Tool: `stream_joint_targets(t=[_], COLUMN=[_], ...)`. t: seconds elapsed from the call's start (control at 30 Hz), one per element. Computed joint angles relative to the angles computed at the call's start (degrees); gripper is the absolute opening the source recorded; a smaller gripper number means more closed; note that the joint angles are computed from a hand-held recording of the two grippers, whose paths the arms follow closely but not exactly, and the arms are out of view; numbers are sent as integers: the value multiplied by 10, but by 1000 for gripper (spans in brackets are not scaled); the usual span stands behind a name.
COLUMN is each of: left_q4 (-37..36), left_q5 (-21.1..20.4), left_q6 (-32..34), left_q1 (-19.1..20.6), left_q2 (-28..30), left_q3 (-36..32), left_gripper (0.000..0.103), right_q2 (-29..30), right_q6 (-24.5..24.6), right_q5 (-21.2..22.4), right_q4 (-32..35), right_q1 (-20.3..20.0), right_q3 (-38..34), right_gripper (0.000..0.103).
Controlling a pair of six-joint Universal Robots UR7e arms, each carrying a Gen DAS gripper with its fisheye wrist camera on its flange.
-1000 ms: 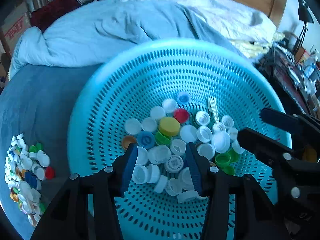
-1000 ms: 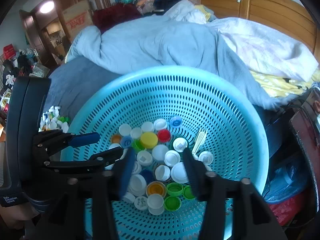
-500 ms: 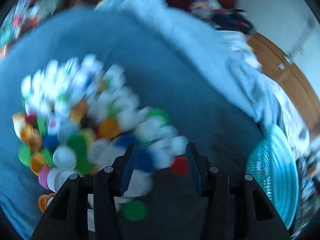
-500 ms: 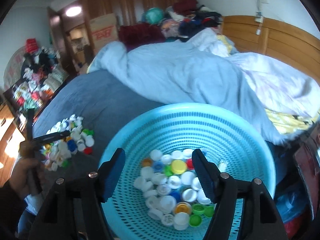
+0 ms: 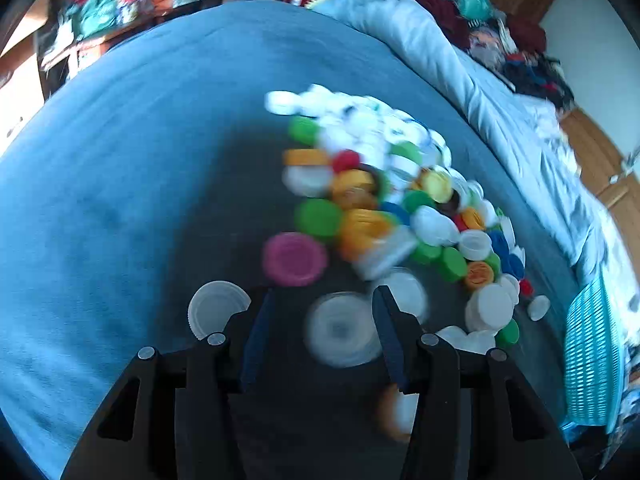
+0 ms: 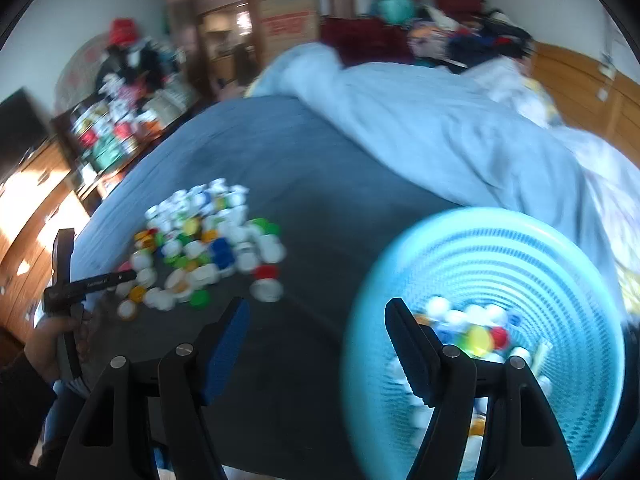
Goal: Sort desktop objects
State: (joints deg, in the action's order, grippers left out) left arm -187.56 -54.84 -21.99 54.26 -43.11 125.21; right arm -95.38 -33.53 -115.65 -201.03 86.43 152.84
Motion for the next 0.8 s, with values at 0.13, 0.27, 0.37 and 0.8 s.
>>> stream_joint_targets(t=[0.13,0.27,0.37,0.8], left_q4=[-48,-80,-85,-107], left_q5=[49,88,75,44], left_q6=[17,59,108,75], left_q1=[-7,-25,-27,-15], left_q2=[-27,-53,-46,-69], left_q3=[40,83,85,110], left_gripper=[45,45,45,45], right_q2=[63,95,109,473], right_q6=[0,6,15,-15], right_q5=[-17,13,136,149], right_q4=[-39,-42,21,-37], right_q1=[35,36,-10,34], right_q3=[-4,-3,3,-154], right_gripper=[75,75,72,64])
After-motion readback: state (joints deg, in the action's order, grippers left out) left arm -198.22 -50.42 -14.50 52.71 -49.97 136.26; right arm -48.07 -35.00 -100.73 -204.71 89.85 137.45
